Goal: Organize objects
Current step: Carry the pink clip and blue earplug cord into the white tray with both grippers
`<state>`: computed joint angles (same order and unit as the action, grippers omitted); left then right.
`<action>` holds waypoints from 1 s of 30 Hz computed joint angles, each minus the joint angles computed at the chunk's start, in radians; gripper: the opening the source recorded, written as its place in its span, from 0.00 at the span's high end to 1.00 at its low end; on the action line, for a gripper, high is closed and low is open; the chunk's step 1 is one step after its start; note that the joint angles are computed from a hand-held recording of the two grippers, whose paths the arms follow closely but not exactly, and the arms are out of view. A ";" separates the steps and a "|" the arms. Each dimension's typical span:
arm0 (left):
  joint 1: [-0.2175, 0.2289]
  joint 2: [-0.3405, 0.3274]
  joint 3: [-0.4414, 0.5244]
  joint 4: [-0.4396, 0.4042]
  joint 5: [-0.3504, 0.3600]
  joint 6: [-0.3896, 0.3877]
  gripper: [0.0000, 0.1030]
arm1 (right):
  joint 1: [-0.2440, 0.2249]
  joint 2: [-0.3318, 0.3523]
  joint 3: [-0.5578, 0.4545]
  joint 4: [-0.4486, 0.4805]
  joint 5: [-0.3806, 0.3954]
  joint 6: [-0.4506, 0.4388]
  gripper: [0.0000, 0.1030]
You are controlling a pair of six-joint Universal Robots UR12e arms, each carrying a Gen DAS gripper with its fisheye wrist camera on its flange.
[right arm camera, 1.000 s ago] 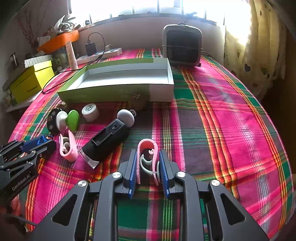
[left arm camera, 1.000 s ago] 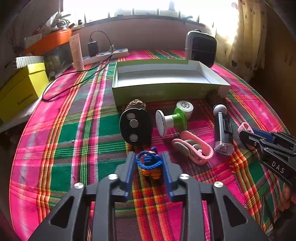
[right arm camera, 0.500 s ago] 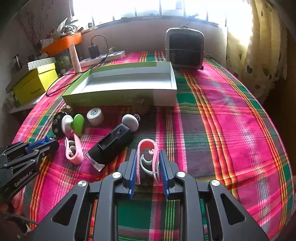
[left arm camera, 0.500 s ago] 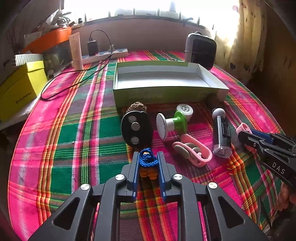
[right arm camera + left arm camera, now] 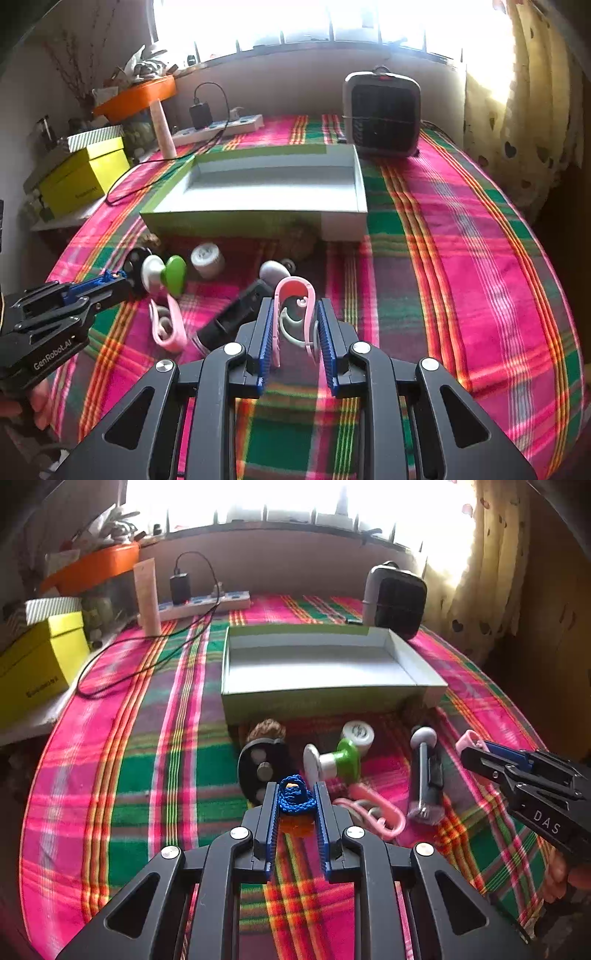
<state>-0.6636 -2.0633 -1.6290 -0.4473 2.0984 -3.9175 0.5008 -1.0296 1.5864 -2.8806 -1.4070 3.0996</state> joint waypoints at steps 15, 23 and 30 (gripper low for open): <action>0.056 -0.017 0.052 0.015 -0.038 0.068 0.84 | 0.008 0.071 -0.153 0.079 0.069 -0.034 0.76; 0.094 -0.030 0.074 0.005 -0.075 0.063 0.84 | 0.015 0.123 -0.250 0.160 0.077 -0.052 0.76; 0.128 -0.049 0.103 -0.016 -0.103 0.078 0.84 | 0.021 0.177 -0.353 0.247 0.080 -0.061 0.76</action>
<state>-0.5358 -2.1120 -1.5256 -0.4634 1.9956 -3.8397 0.5218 -0.8521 1.2333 -2.6334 -1.3273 3.0387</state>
